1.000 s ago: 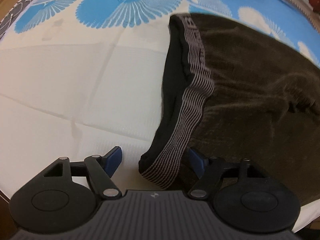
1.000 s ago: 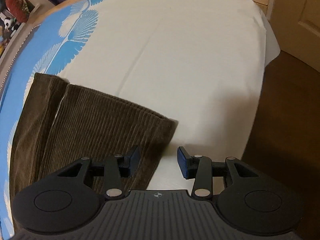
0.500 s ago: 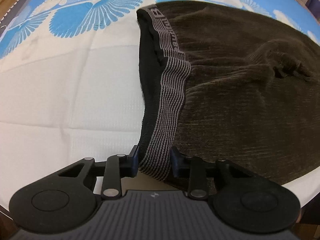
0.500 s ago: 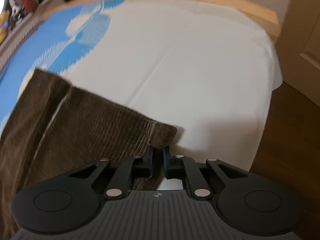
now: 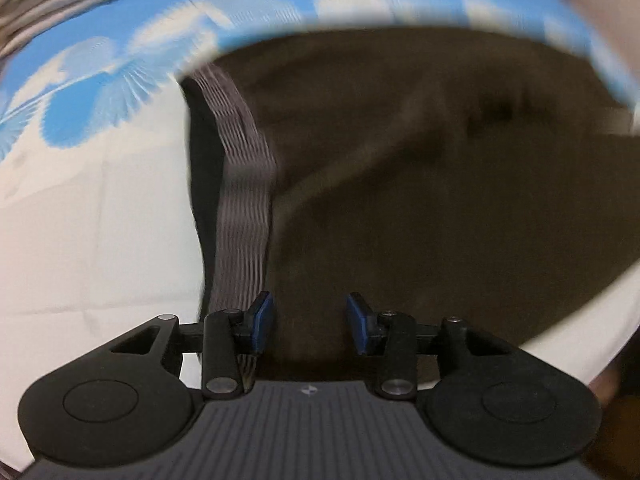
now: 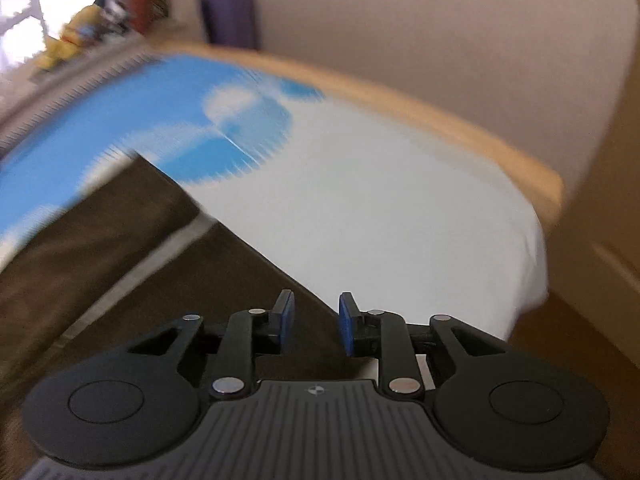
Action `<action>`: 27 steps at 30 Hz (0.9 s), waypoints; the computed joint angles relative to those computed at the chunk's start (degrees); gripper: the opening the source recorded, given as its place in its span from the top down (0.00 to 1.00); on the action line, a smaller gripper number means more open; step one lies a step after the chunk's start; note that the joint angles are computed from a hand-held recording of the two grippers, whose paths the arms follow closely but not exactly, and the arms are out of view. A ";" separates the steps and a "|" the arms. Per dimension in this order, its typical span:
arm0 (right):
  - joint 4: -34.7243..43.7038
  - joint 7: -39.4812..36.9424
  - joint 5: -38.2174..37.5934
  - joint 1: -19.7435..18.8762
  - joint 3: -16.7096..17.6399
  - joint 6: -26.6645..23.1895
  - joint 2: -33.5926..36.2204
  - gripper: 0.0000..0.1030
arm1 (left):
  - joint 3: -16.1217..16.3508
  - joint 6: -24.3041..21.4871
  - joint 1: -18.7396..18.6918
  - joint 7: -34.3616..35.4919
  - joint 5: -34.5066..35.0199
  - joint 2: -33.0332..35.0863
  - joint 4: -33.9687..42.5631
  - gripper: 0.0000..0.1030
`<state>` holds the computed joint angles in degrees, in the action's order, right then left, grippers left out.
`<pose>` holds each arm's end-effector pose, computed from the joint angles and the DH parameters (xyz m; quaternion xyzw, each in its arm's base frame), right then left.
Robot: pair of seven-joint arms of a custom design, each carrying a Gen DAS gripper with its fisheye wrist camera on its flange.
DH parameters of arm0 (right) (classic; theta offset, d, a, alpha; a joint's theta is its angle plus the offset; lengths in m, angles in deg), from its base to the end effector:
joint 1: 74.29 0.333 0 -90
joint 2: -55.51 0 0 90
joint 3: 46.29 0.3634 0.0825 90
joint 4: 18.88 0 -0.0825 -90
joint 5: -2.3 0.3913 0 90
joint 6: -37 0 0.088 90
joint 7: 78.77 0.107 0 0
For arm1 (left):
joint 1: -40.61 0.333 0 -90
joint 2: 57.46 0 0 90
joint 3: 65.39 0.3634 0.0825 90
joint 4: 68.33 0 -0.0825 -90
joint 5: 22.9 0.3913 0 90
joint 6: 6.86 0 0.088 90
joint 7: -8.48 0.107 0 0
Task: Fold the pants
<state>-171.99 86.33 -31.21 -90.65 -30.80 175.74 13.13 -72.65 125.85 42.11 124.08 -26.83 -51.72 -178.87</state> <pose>0.3448 0.0055 0.5341 -0.2650 0.8862 -0.3493 0.1497 0.6174 -0.0609 0.5098 -0.5022 0.8521 -0.1104 0.0973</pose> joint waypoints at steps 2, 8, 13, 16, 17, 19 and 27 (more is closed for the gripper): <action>-0.06 0.04 -0.96 0.67 0.26 3.29 -0.87 0.65 | 0.03 -1.83 -0.78 -0.66 5.66 0.82 -0.33 0.58; 0.70 -2.49 -0.62 0.68 2.91 13.06 -2.01 0.65 | -0.50 0.64 -0.22 -0.31 -1.23 -0.67 0.37 0.54; 2.77 -5.70 1.05 -0.64 6.73 18.59 -0.71 0.65 | -0.68 2.95 -1.00 -1.60 -2.05 -1.41 0.09 0.54; 4.82 -7.13 1.74 -2.46 9.46 20.79 1.10 0.65 | -0.89 5.54 -1.61 -3.15 -3.44 -1.47 0.32 0.51; 5.49 -7.17 1.99 -3.11 10.41 21.49 1.60 0.65 | -1.07 6.38 -1.88 -3.95 -4.06 -1.91 0.17 0.47; 6.61 -6.75 2.42 -4.67 12.26 23.61 2.45 0.65 | -1.18 9.17 -2.33 -5.55 -4.72 -2.31 -0.04 0.45; 11.94 -4.45 3.21 -16.69 24.44 31.48 4.28 0.52 | -1.79 23.38 -4.81 -16.46 -1.90 -2.63 -0.84 0.32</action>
